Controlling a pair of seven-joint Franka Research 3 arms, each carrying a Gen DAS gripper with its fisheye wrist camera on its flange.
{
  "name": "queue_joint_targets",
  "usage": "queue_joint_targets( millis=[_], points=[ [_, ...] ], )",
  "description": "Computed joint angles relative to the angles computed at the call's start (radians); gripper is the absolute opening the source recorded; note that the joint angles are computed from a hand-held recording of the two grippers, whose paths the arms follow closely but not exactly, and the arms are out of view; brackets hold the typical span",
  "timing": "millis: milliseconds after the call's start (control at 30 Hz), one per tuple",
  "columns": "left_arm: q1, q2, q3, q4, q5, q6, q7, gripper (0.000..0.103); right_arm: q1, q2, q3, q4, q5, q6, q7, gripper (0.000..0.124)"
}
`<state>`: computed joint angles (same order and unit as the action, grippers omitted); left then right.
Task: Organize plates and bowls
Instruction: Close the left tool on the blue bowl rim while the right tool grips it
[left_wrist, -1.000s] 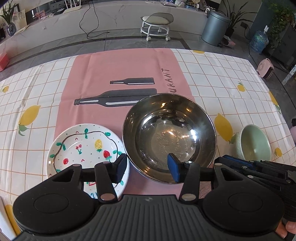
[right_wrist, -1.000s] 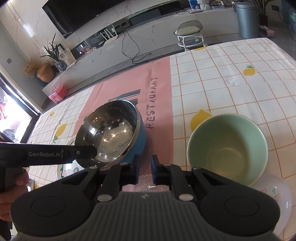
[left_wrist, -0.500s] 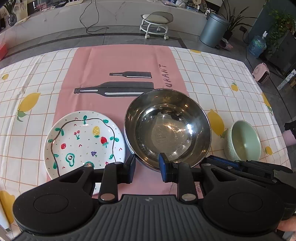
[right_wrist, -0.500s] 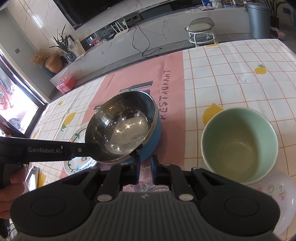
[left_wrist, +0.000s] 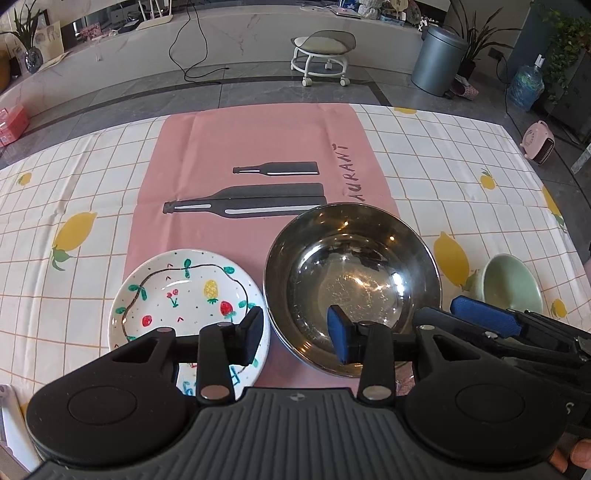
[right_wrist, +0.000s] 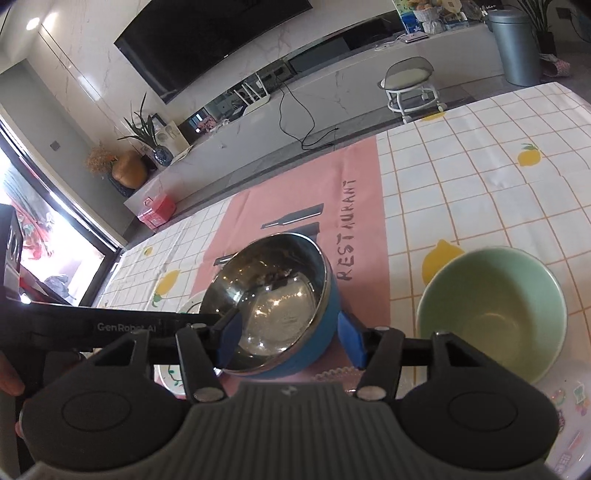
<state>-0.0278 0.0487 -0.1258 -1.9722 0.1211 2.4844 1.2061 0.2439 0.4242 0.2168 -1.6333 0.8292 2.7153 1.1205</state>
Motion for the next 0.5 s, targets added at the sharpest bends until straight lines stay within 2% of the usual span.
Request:
queue_joint_targets(
  millis=[67, 133, 267, 367, 433, 500],
  points=[
    [-0.001, 0.016, 0.002, 0.008, 0.018, -0.002, -0.023, 0.045, 0.051, 0.020, -0.052, 0.018, -0.101, -0.003, 0.118, 0.063],
    [0.006, 0.034, 0.000, 0.017, -0.021, -0.010, 0.000, 0.045, 0.070, 0.032, -0.072, 0.023, -0.154, -0.006, 0.209, 0.064],
    [0.012, 0.056, -0.005, 0.016, -0.067, -0.006, 0.017, 0.045, 0.058, 0.047, -0.045, 0.020, -0.172, 0.017, 0.220, 0.060],
    [0.008, 0.065, -0.005, 0.017, -0.048, -0.004, 0.005, 0.037, 0.057, 0.058, -0.035, 0.020, -0.180, 0.037, 0.235, 0.051],
    [0.005, 0.067, -0.004, 0.014, -0.029, 0.002, -0.010, 0.027, 0.044, 0.070, -0.022, 0.032, -0.176, 0.016, 0.234, 0.046],
    [0.003, 0.068, -0.004, 0.017, -0.022, -0.009, -0.038, 0.023, 0.039, 0.079, -0.017, 0.044, -0.174, -0.006, 0.235, 0.043]
  ],
)
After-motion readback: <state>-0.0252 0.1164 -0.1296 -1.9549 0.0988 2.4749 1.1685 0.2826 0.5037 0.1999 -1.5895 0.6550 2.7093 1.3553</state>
